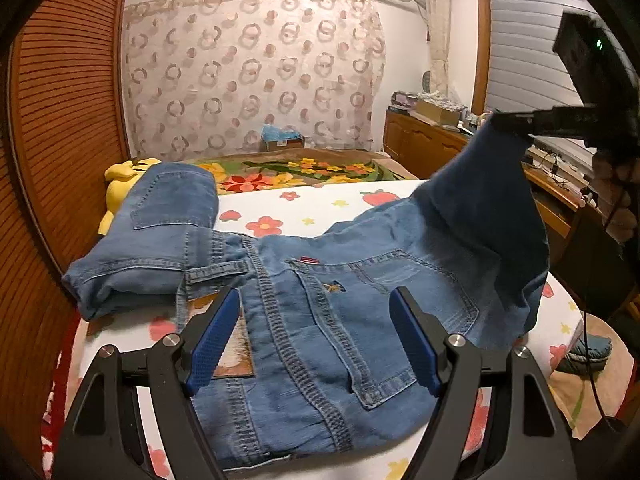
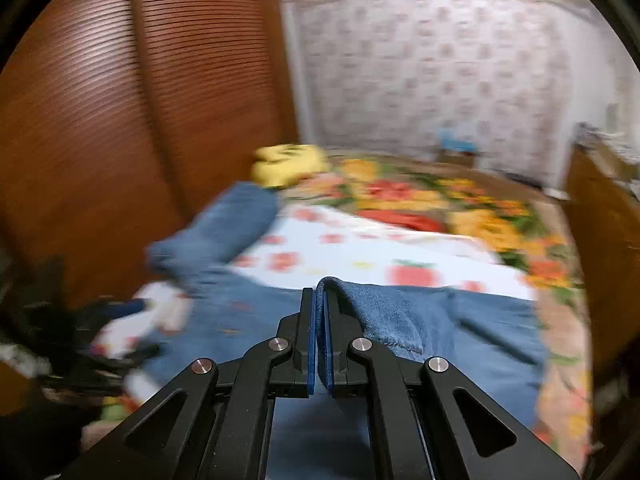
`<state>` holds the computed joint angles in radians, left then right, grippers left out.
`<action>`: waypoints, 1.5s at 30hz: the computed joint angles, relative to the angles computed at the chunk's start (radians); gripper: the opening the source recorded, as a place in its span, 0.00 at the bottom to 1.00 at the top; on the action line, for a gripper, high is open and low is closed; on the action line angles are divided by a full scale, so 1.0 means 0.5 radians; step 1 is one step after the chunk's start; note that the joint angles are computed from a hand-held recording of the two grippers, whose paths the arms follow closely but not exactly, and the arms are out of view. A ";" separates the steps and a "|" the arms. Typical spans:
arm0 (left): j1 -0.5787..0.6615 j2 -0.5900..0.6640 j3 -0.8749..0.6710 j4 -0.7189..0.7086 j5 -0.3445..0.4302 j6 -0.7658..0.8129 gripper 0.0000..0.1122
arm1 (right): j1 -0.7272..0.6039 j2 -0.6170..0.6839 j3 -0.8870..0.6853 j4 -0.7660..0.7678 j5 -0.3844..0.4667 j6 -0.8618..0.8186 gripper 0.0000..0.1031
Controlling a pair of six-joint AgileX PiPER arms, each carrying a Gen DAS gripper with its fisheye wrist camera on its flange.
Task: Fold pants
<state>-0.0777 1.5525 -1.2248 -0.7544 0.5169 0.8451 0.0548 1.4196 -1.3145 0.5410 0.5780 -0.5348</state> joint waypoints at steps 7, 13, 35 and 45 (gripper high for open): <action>0.023 -0.002 0.014 -0.043 0.018 0.058 0.70 | 0.105 0.116 -0.072 -0.090 0.134 -0.061 0.15; -0.029 0.049 -0.020 0.000 0.012 0.009 0.69 | 0.168 0.033 0.068 -0.345 -0.023 0.148 0.34; -0.392 0.173 -0.050 0.074 0.202 0.051 0.46 | 0.501 -0.023 0.317 -1.491 -0.099 1.669 0.34; -0.465 0.233 -0.082 0.371 0.085 -0.143 0.18 | 0.516 -0.156 0.503 -1.479 -0.179 1.791 0.34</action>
<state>-0.3101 1.6689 -1.2656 -0.5687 0.5596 0.7735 0.3126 1.3417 -1.0631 -0.1983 0.4883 0.3605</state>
